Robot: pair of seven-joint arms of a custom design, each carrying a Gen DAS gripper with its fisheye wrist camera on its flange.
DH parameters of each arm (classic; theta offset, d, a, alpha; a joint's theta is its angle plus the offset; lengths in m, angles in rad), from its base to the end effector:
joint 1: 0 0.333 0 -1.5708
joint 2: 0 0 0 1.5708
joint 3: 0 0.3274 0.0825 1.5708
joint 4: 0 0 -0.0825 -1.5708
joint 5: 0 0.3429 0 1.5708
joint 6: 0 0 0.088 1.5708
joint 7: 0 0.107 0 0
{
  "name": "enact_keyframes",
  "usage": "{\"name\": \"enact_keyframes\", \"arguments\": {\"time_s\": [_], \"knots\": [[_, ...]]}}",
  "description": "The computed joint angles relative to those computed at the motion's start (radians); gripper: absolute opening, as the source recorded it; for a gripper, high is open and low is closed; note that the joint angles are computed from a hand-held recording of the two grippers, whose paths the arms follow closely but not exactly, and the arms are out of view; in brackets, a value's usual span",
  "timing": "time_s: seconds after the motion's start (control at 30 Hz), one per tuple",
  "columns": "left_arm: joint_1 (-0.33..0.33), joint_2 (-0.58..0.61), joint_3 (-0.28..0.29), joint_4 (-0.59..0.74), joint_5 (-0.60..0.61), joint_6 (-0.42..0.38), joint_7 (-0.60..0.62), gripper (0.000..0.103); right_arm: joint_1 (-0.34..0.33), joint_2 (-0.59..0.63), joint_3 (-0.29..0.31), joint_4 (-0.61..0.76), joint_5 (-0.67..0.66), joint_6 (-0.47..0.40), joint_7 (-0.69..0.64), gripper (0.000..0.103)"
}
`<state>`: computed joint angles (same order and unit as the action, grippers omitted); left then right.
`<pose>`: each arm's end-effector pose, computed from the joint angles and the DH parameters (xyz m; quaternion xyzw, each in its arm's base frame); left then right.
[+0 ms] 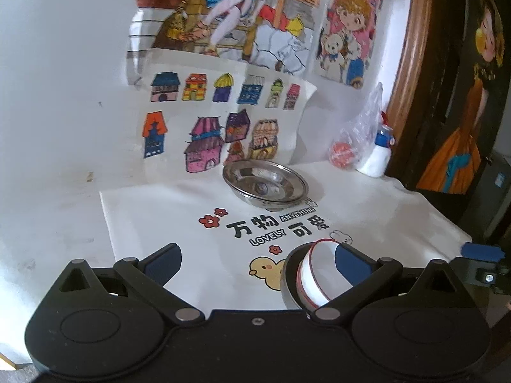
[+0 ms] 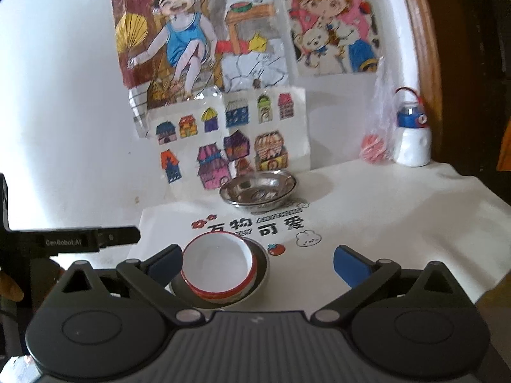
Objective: Organize plates and bowls
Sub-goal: 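Move both grippers to the rim of the steel bowl holding the white bowls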
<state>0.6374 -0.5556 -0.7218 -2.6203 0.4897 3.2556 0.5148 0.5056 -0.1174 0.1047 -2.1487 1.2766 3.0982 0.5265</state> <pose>0.3931 -0.1218 0.5211 -0.6981 0.5015 -0.3718 0.3505 0.4519 0.2218 0.5624 -0.7137 0.4678 -0.1742 0.4914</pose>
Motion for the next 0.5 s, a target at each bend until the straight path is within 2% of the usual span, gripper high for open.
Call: {"name": "enact_keyframes", "arguments": {"time_s": [0.17,0.27,0.33,0.4,0.5], "knots": [[0.053,-0.048,-0.067,-0.028,-0.014,-0.011,-0.048,0.102,-0.008,-0.020,0.008,-0.047,-0.085,0.025,0.093,0.103],[0.083,-0.080,-0.103,-0.045,-0.013,-0.021,-0.082,0.102,0.015,-0.029,-0.010,-0.065,-0.070,0.044,0.078,0.103],[0.111,-0.108,-0.134,-0.055,-0.010,-0.026,-0.112,0.102,0.043,-0.029,-0.026,-0.066,-0.008,0.065,0.017,0.103],[0.143,-0.142,-0.168,-0.062,-0.005,-0.036,-0.143,0.102,0.072,-0.016,-0.036,-0.049,0.117,0.105,-0.102,0.103],[0.175,-0.170,-0.202,-0.064,0.008,-0.051,-0.185,0.102,0.058,-0.001,-0.013,-0.044,0.167,0.133,-0.122,0.103]]}}
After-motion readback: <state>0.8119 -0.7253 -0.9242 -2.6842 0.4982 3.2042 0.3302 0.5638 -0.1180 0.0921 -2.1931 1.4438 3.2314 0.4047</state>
